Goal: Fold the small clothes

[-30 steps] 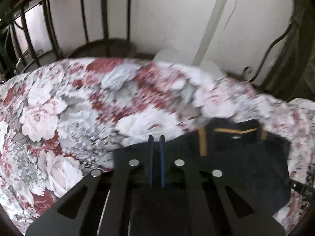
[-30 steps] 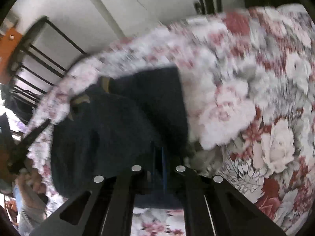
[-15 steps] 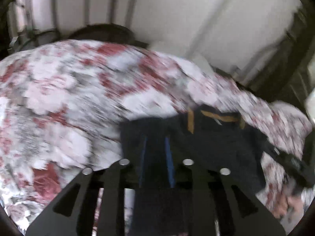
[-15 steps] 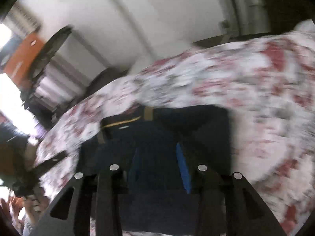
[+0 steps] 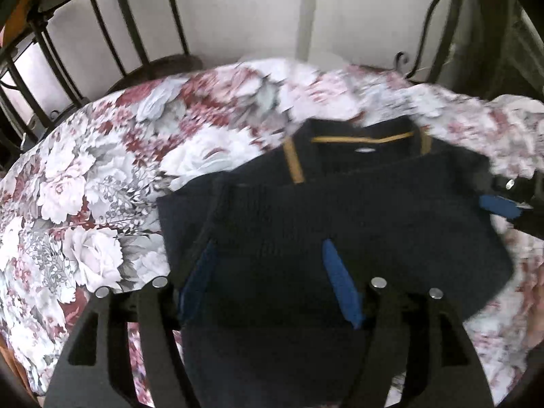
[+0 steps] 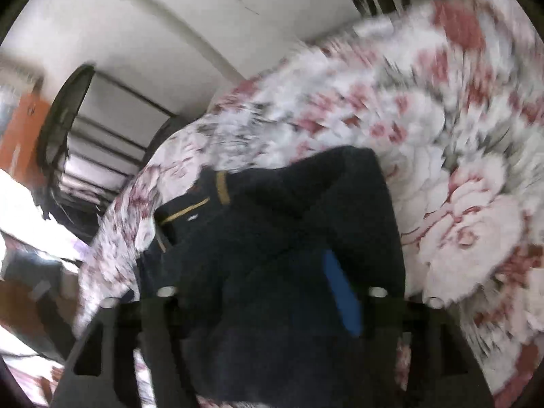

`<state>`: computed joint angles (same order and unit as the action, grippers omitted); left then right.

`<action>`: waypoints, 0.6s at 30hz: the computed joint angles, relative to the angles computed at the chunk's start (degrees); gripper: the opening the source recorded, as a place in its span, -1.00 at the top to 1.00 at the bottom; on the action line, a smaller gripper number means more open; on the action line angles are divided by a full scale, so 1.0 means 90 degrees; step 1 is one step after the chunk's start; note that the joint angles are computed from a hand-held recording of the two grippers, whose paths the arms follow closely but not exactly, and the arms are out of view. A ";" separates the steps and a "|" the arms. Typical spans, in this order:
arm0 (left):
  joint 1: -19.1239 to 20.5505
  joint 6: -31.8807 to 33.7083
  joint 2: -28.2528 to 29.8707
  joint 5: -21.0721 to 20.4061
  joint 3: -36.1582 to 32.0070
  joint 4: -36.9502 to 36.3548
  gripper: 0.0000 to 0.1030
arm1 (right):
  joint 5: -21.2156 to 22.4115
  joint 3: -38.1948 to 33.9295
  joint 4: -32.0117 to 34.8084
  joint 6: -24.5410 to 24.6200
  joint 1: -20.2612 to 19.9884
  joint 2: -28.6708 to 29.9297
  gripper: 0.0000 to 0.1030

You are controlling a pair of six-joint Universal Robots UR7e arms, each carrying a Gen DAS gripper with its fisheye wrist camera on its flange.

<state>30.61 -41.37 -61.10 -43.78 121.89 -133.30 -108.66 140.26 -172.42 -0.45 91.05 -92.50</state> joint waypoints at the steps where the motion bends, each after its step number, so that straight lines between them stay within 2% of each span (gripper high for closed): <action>1: -0.0121 -0.0088 -0.0021 -0.0021 0.0019 0.0073 -0.35 | -0.0266 0.0016 0.0026 -0.0033 0.0243 0.0014 -0.32; 3: -0.0316 -0.0338 0.0005 -0.0039 0.0067 0.0349 -0.48 | -0.0815 0.0155 -0.0015 -0.0019 0.0621 0.0066 -0.35; 5: -0.0415 -0.0615 0.0101 -0.0073 0.0117 0.0723 -0.73 | -0.1436 0.0282 0.0117 0.0146 0.0840 0.0237 -0.57; 6: -0.0436 -0.0870 0.0335 -0.0063 0.0038 0.1183 -0.81 | -0.1749 0.0312 0.0205 0.0167 0.0854 0.0384 -0.61; 7: -0.0397 -0.1024 0.0303 -0.0035 0.0080 0.1541 -0.92 | -0.2112 0.0343 0.0125 0.0030 0.0867 0.0704 -0.64; 9: -0.0432 -0.1228 0.0449 0.0096 0.0345 0.1498 -0.92 | -0.2762 0.0481 -0.0643 -0.0734 0.1022 0.1417 -0.72; 10: -0.0512 -0.1321 0.0480 0.0237 0.0433 0.1449 -0.92 | -0.3104 0.0483 -0.0973 -0.0971 0.1190 0.1729 -0.78; 11: -0.0538 -0.1380 0.0506 0.0265 0.0367 0.1606 -0.92 | -0.3418 0.0428 -0.1036 -0.0959 0.1365 0.1929 -0.80; 12: -0.0529 -0.1422 0.0483 0.0210 0.0287 0.1756 -0.92 | -0.3465 0.0385 -0.0835 -0.0769 0.1421 0.1866 -0.80; 15: -0.0506 -0.1662 0.0258 0.0049 0.0319 0.1725 -0.92 | -0.3079 0.0395 -0.0374 -0.0145 0.1384 0.1277 -0.80; 18: -0.0621 -0.2005 0.0115 0.0033 0.0331 0.2076 -0.92 | -0.2972 0.0428 -0.0076 0.0272 0.1341 0.0785 -0.80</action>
